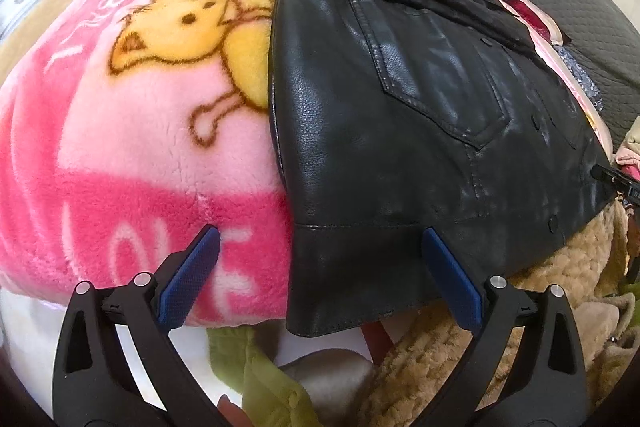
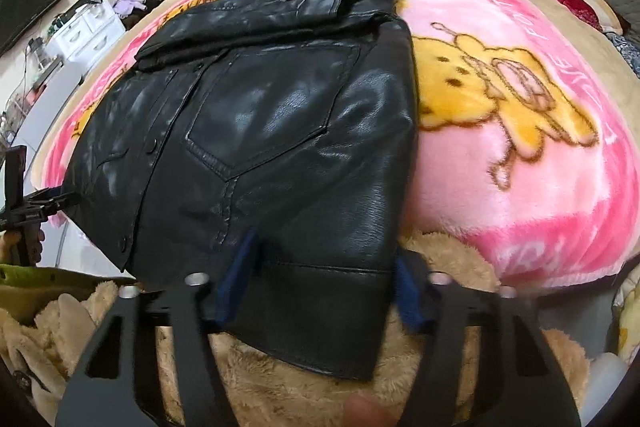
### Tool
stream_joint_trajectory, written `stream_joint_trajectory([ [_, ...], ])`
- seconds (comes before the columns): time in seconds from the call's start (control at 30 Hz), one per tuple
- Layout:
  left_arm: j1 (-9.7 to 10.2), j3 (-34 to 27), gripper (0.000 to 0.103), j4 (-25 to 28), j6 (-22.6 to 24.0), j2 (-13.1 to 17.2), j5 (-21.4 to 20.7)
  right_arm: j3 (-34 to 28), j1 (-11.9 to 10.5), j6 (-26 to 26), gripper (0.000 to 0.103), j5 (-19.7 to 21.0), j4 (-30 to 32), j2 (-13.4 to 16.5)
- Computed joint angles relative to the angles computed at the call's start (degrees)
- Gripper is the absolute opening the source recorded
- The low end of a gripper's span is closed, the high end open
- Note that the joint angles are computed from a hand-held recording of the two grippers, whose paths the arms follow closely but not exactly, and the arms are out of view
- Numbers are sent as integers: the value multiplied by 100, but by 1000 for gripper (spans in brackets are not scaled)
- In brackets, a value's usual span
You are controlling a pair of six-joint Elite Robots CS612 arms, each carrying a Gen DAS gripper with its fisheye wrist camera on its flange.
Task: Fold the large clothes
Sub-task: 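Close both grippers on the jacket's side edge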
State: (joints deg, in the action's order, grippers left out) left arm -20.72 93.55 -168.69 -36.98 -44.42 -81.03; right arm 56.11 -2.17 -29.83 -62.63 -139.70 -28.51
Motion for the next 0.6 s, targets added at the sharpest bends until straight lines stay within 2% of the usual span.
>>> stream_joint_trajectory([
  [0.03, -5, -3, 93, 8, -11, 3, 21, 13, -25, 88, 29, 102, -55, -2],
  [0.1, -6, -9, 93, 4, -121, 3, 35, -6, -93, 275, 21, 501, -94, 17],
  [0.17, -14, -24, 88, 50, -179, -2, 55, -4, -171, 523, 18, 967, -193, 30],
  [0.23, -24, -17, 80, 31, -161, -21, 53, 55, -206, 669, 17, 1249, -469, 13],
  [0.3, -12, 13, 64, -82, -209, -34, -48, 69, -219, 775, 16, 1415, -660, 9],
  [0.37, 10, 50, 54, -219, -363, -46, -150, 49, -227, 915, 16, 1526, -809, 21],
  [0.47, 67, 102, 25, -546, -531, -37, -424, -14, -232, 1169, 15, 1651, -1037, 64],
  [0.6, 162, 65, 9, -690, -480, -40, -659, -118, -232, 1634, 14, 1742, -1314, 132],
])
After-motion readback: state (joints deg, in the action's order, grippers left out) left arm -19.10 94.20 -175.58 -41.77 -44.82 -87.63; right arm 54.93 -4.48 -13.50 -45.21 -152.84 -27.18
